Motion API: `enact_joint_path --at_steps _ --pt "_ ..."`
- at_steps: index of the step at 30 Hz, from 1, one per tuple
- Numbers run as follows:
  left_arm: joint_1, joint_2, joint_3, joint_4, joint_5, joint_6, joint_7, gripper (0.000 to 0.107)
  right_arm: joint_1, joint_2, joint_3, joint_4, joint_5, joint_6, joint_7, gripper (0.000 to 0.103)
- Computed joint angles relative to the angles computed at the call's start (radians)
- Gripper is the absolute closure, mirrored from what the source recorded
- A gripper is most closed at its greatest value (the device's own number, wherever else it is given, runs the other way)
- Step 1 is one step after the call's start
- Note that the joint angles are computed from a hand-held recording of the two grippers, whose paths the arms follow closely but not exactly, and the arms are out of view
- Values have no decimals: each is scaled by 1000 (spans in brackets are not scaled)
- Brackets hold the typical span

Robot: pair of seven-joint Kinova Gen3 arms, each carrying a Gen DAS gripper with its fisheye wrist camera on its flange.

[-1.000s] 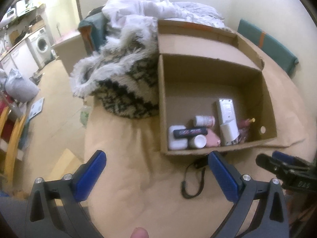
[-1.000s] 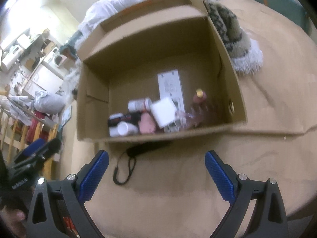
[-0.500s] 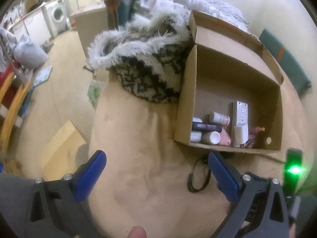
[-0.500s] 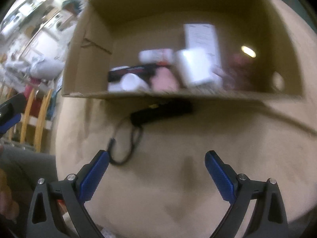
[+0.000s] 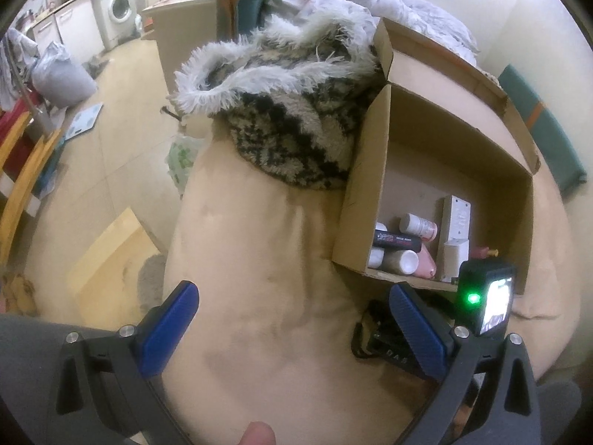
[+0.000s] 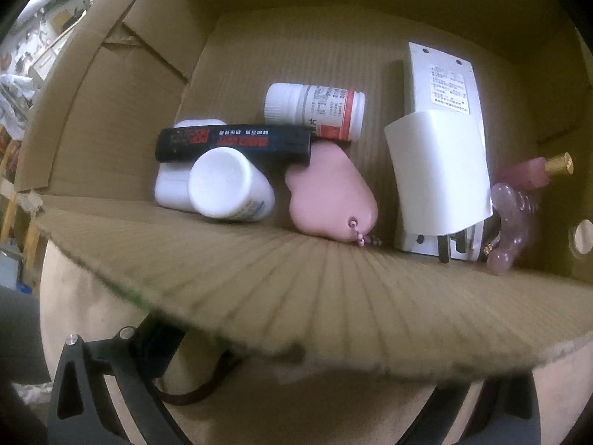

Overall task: Organize rigid objects
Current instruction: 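Grasp the black flashlight with the right tool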

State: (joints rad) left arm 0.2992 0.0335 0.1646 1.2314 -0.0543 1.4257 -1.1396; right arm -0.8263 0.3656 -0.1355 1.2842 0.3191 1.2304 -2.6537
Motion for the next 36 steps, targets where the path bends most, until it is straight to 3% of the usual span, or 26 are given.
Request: enact_joint_path --at_steps 2,10,15,21,24,29,36 --pt "0 0 1 -2 11 -1 -6 5 -12 2 -2 -1 10 11 2 0" --pt "16 3 10 5 -2 1 -12 5 -22 -53 -27 53 4 18 -29 25" --pt "19 2 7 16 -19 -3 0 5 -42 -62 -43 51 -18 26 -85 56" --pt "12 0 3 21 -9 -6 4 5 -74 -133 -64 135 -33 -8 -262 77" --pt "17 1 9 20 -21 -8 3 5 -68 -177 -78 187 -66 -15 -352 82" --pt "10 -3 3 20 0 -9 -5 5 -28 -225 -115 246 -61 -41 -404 82" --pt "3 -4 2 18 11 -11 -13 5 -26 -160 -113 180 -7 26 -329 78"
